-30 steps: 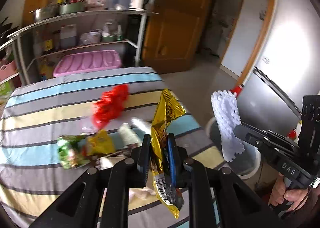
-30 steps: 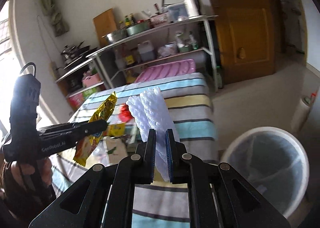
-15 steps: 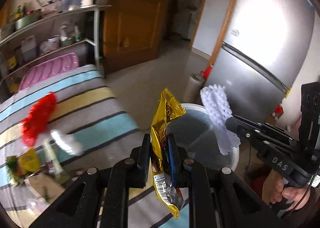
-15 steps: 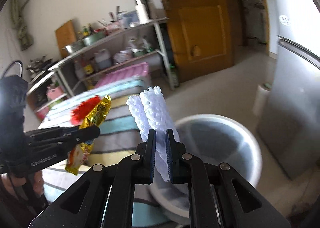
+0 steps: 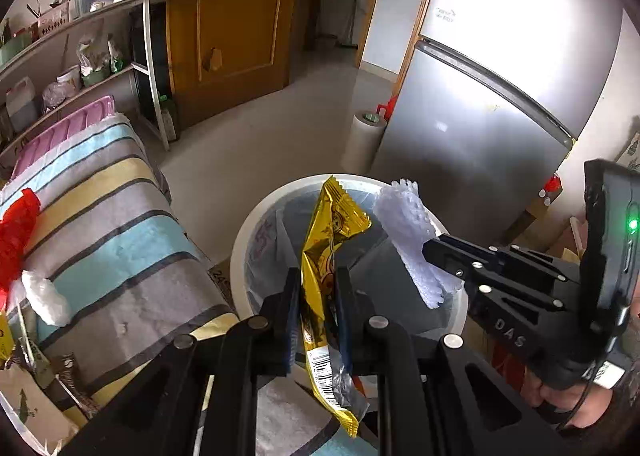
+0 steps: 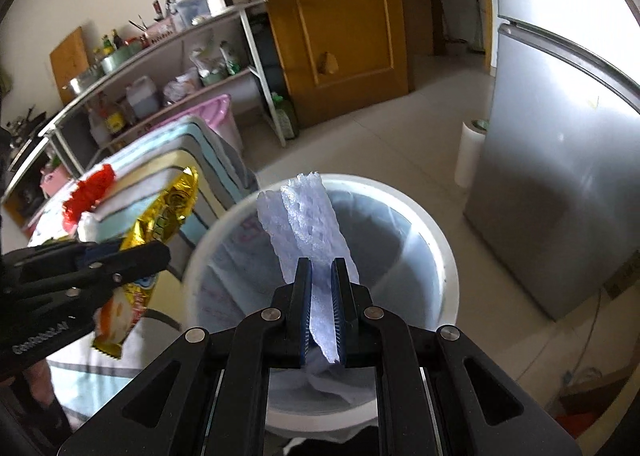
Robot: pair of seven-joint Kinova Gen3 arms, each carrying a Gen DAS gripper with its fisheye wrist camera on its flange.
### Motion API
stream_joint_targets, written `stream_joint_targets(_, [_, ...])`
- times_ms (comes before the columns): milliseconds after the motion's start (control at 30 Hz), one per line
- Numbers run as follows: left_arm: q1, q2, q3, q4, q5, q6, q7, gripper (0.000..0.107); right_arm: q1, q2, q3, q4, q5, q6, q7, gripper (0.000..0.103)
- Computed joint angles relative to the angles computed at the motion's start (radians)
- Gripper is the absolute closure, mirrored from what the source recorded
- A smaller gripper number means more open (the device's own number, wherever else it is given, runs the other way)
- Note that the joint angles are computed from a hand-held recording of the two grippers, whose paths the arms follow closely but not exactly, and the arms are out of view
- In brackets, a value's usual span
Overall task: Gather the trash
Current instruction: 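Carry both items over the bin and open both tools to drop them, then grasp the clear plastic cup with the left tool while the right tool grasps the brown wrapper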
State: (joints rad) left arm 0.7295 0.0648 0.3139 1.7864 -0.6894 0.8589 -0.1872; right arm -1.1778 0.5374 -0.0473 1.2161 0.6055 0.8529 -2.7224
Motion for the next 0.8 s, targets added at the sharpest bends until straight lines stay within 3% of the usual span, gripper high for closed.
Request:
stream_joint_targets(100, [0.002, 0.008, -0.001, -0.002, 0.002, -0.001, 0.003, 0.087, 0.004, 0.018, -0.001, -0.022, -0.016, 0.026, 0.009, 0.091])
stream_joint_targets(267, [0.003, -0.001, -0.006, 0.004, 0.000, 0.006, 0.028, 0.061, -0.010, 0.028, 0.007, -0.036, -0.009, 0.051, 0.019, 0.087])
stream_joint_targets(333, [0.003, -0.006, -0.003, 0.010, -0.010, 0.009, 0.046, 0.059, -0.014, 0.030, 0.008, -0.040, -0.005, 0.055, 0.019, 0.082])
stream_joint_targets(400, [-0.002, -0.009, -0.001, 0.011, -0.009, 0.017, 0.052, 0.055, -0.021, 0.029, 0.009, -0.041, 0.001, 0.057, 0.015, 0.065])
stream_joint_targets(433, [-0.002, -0.015, 0.001, 0.014, -0.010, 0.020, 0.059, 0.054, -0.023, 0.028, 0.010, -0.041, 0.004, 0.057, 0.014, 0.063])
stream_joint_targets(800, [-0.024, -0.109, 0.079, 0.067, -0.067, 0.108, 0.162, 0.048, -0.083, 0.014, 0.019, -0.054, 0.079, 0.050, -0.042, 0.063])
